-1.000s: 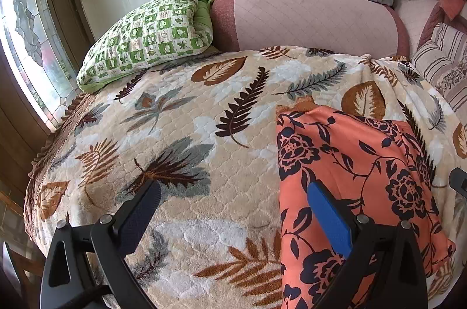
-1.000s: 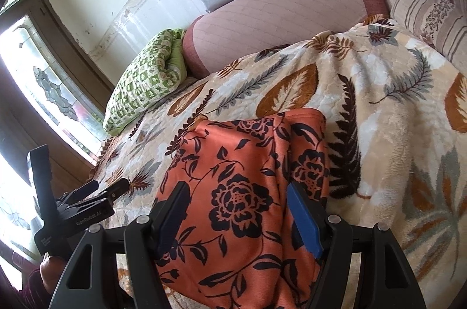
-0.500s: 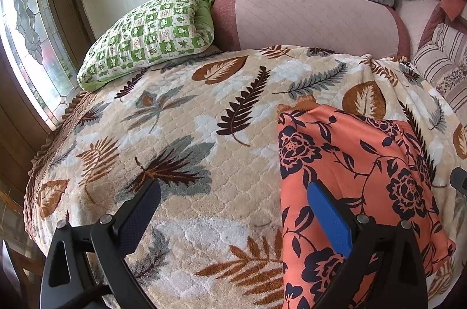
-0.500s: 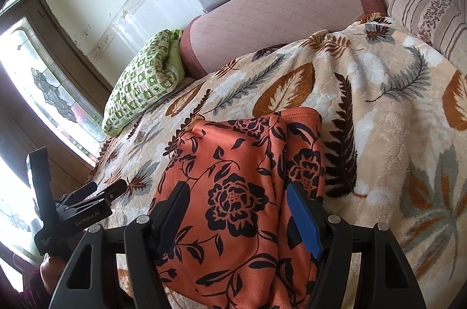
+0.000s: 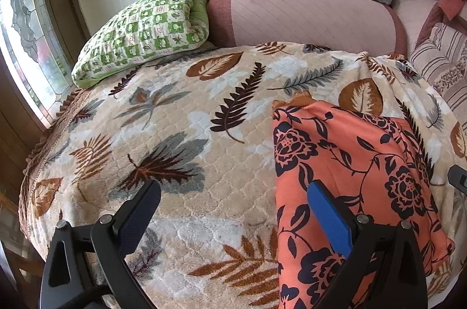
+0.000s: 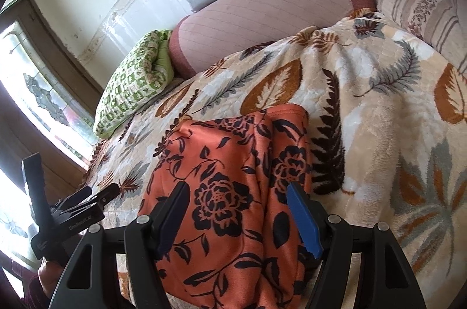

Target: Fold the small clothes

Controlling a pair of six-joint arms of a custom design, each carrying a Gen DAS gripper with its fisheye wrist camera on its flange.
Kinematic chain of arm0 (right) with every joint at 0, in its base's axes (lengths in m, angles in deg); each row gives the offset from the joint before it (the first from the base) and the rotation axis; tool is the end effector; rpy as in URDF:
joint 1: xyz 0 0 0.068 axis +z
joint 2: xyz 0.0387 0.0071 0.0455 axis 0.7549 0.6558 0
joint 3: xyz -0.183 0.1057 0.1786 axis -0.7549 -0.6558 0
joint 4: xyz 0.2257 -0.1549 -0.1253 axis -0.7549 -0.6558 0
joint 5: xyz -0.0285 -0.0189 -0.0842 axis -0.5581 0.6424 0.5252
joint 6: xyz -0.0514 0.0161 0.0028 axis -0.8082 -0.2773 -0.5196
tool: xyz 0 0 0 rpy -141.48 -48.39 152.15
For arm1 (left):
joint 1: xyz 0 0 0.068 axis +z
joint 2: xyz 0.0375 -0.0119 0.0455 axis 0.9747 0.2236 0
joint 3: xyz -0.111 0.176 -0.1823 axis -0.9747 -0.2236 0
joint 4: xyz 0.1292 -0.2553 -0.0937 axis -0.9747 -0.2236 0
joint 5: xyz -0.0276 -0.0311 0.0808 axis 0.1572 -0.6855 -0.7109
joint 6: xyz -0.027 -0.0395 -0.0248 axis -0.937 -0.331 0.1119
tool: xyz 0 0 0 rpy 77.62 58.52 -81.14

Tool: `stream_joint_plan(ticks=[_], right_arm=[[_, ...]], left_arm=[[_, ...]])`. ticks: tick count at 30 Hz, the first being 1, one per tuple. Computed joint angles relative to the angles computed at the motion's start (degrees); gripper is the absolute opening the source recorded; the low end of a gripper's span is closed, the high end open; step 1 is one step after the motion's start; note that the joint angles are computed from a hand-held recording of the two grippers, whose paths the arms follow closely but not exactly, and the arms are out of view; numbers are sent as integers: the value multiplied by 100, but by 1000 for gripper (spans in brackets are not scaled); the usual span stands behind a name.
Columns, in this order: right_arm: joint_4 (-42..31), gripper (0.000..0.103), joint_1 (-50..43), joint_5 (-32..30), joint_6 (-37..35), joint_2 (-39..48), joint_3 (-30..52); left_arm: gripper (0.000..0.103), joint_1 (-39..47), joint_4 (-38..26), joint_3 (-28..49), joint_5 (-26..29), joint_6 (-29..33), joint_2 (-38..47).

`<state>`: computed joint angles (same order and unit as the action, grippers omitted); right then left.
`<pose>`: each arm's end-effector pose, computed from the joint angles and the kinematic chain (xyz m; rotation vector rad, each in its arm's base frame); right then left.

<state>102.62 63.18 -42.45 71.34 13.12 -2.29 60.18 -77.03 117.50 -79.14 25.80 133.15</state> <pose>0.1741 0.0375 0.0798 0.7380 2.0675 0.4349 0.3219 -0.0989 0.1349 0.6217 2.3276 -0.0723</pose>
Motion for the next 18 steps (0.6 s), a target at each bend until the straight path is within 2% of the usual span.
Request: stream_joint_plan(ticks=[3,8,18], right_arm=[[10,72,-178,-48,78,52,-28],[380,74,-654,-506,192,278,-132],[1161,78,-766,-1019,399,1427,84]], left_arm=[[100,-10,-18,54,42,-8,72],[100,-30,-73,88,102,-27,87],[100,-4,-167,-68,256,46,-180]])
